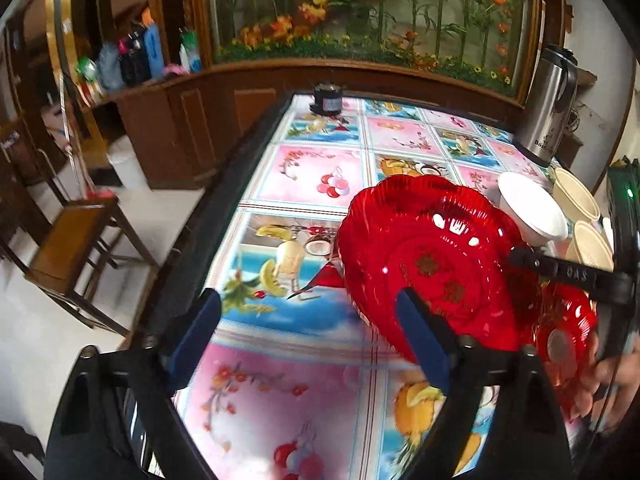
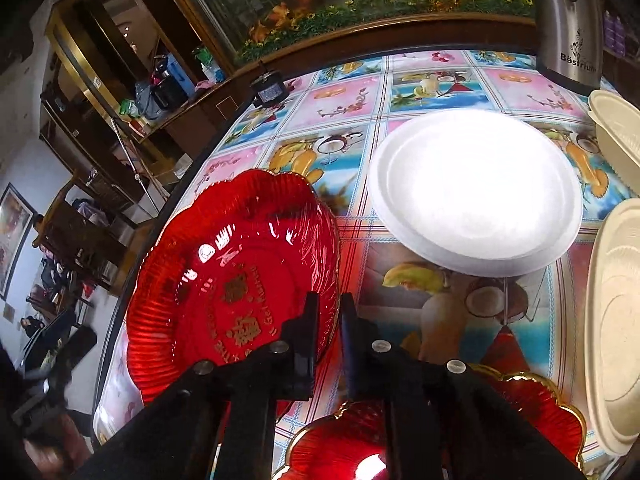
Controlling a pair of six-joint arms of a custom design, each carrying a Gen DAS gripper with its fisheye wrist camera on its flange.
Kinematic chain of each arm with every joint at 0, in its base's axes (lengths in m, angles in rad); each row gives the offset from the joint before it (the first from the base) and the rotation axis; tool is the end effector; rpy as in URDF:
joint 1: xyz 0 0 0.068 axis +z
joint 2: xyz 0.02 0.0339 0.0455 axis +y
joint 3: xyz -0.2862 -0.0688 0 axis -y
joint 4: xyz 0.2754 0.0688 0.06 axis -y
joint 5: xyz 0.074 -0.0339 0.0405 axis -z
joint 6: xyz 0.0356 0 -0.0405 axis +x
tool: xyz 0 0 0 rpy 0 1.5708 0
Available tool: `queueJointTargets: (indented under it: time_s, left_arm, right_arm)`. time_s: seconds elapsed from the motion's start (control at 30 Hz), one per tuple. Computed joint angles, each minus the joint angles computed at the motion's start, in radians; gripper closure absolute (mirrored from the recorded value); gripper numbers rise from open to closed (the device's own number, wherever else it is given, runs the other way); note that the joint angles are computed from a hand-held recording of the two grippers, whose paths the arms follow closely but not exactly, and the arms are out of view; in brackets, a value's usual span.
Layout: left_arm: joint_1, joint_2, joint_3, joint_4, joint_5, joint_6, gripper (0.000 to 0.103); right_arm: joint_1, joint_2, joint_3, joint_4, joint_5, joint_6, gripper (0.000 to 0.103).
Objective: Organize plates and bowls
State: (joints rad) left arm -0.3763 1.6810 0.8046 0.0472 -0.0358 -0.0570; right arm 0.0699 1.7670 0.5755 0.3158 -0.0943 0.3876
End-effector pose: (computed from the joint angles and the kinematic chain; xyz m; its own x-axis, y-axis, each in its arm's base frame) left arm 0.3240 -0.1266 0.1439 -0.7043 0.2171 -0.6759 0.3051 0.9522 -0.0121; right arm 0.3026 0.0245 0.0765 -0.7583 0.3241 -0.5656 0.1695 0.9358 0.3090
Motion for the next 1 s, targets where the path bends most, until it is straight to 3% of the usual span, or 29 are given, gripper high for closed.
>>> queueJointTargets:
  time_s: [0.03,0.07,0.17,0.27,0.33,0.47,0.73,1.0]
  left_arm:
    - [0.004,0.029,0.03,-0.019,0.013,-0.008,0.03]
    - [0.012,0.062,0.06,-0.037,0.044,-0.024,0.043]
    - [0.05,0.154,0.146,-0.097,0.189,-0.084,0.063]
    - [0.053,0.218,0.2,-0.122,0.235,-0.133,0.067]
    - [0.048,0.237,0.209,-0.118,0.251,-0.145,0.081]
    - [0.03,0.25,0.219,-0.12,0.26,-0.146,0.093]
    - [0.021,0.227,0.198,-0.121,0.22,-0.149,0.093]
    - [0.019,0.101,0.068,-0.079,0.162,-0.162,0.093]
  right_arm:
    - [-0.003,0.001,-0.001,0.004,-0.006,-0.001,0.094]
    - [-0.009,0.001,-0.003,0.008,-0.016,-0.003,0.094]
    - [-0.016,0.0,-0.007,0.014,-0.024,-0.009,0.094]
    - [-0.014,-0.004,-0.011,0.018,-0.015,-0.017,0.094]
    - [-0.014,-0.004,-0.012,0.02,-0.01,-0.022,0.094]
    - [-0.014,-0.005,-0.012,0.019,-0.01,-0.026,0.094]
    - [-0.014,-0.022,-0.024,0.016,-0.009,-0.027,0.094]
    - [0.034,-0.112,-0.07,0.008,0.004,-0.031,0.094]
